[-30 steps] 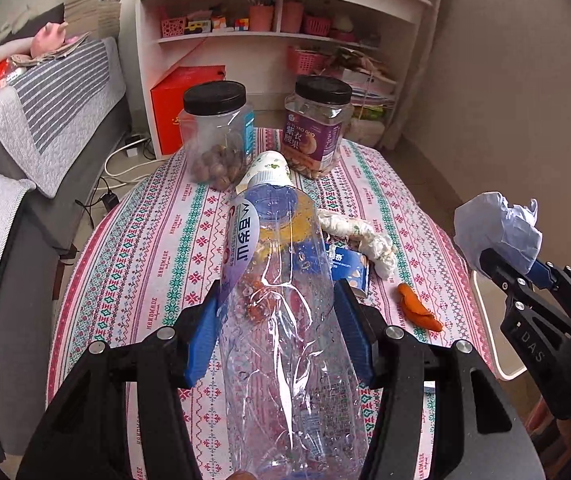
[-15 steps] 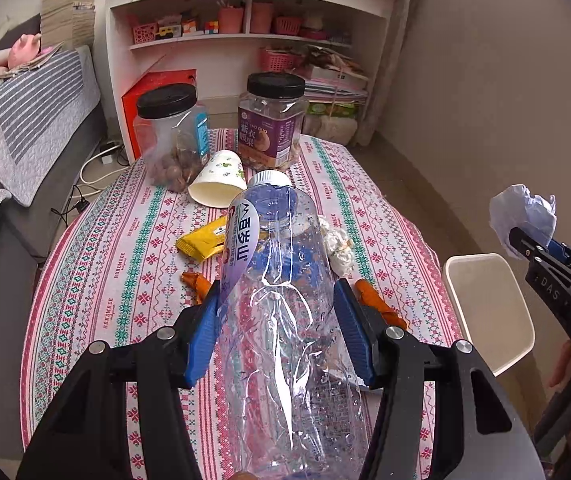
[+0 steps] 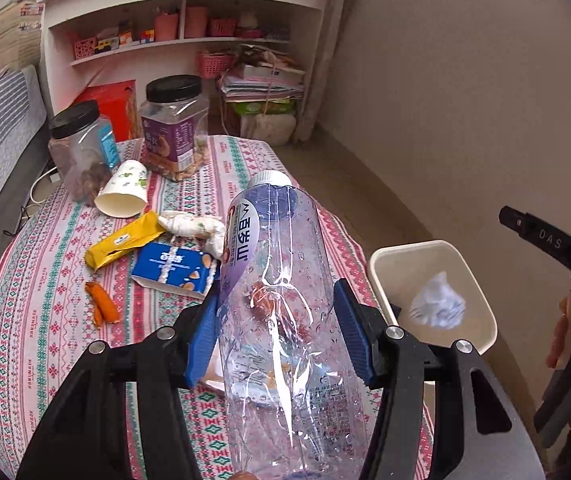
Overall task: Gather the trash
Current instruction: 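Carry the crumpled paper and bottle to the white bin and release both, then grasp the orange peel with the left tool while the right tool grasps the milk carton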
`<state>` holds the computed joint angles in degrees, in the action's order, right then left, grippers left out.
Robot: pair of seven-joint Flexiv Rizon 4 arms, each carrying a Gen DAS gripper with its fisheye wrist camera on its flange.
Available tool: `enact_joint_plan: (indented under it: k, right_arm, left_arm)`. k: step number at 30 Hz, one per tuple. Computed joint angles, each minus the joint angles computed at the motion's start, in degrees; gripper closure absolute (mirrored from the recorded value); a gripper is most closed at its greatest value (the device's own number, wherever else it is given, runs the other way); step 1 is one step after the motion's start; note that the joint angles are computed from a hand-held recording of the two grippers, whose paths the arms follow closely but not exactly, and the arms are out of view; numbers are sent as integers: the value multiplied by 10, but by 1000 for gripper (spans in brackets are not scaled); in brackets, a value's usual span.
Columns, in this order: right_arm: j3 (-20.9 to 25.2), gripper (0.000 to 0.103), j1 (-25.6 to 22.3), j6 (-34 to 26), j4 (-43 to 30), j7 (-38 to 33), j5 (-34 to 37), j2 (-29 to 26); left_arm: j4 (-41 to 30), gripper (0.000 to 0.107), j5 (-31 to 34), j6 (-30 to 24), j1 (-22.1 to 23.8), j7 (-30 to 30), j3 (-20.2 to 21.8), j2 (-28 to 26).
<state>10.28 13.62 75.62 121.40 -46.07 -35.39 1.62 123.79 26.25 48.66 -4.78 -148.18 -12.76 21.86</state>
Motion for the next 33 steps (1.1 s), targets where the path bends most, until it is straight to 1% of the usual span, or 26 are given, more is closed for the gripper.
enact_joint_plan:
  k: [1, 3, 5, 7, 11, 14, 16, 19, 22, 24, 28, 30, 33]
  right_arm:
    - [-1, 27, 0, 1, 0, -11, 23, 4]
    - [-3, 22, -3, 4, -1, -20, 45, 8]
    - [-4, 20, -7, 7, -2, -26, 66, 14]
    - [-7, 15, -11, 10, -4, -31, 93, 18]
    - [-13, 13, -15, 2, -13, -62, 157, 24]
    - [-16, 13, -21, -4, -18, -73, 185, 24]
    - [-16, 13, -24, -5, -18, -76, 197, 25]
    - [-15, 13, -25, -8, -19, -90, 214, 27]
    - [-10, 13, -25, -6, -16, -88, 202, 26]
    - [-5, 13, -21, -8, -14, -91, 198, 29]
    - [6, 9, -17, -5, -3, -76, 154, 30]
    - [11, 9, -12, -5, 0, -72, 134, 30]
    - [17, 9, -7, -3, 5, -60, 98, 29]
  left_arm:
    - [-11, 52, 1, 4, 2, -3, -9, -16]
    - [-33, 52, -3, 20, -3, -9, -18, -53]
    - [-59, 52, -4, 33, -15, -16, -22, -92]
    - [-87, 52, 0, 40, -29, -19, -23, -127]
    - [-133, 52, -9, 59, -60, -18, -15, -186]
    - [-161, 51, -22, 80, -81, 0, -3, -223]
    - [-177, 31, -30, 77, -94, 12, 7, -239]
    - [-187, 30, -16, 62, -115, 8, 27, -239]
    - [-192, 30, 15, 21, -137, 1, 43, -226]
    - [-184, 30, 34, 1, -143, -5, 49, -211]
    - [-169, 30, 73, -45, -142, -15, 43, -178]
    - [-158, 30, 85, -62, -137, -17, 39, -160]
    - [-136, 29, 88, -69, -125, -11, 37, -134]
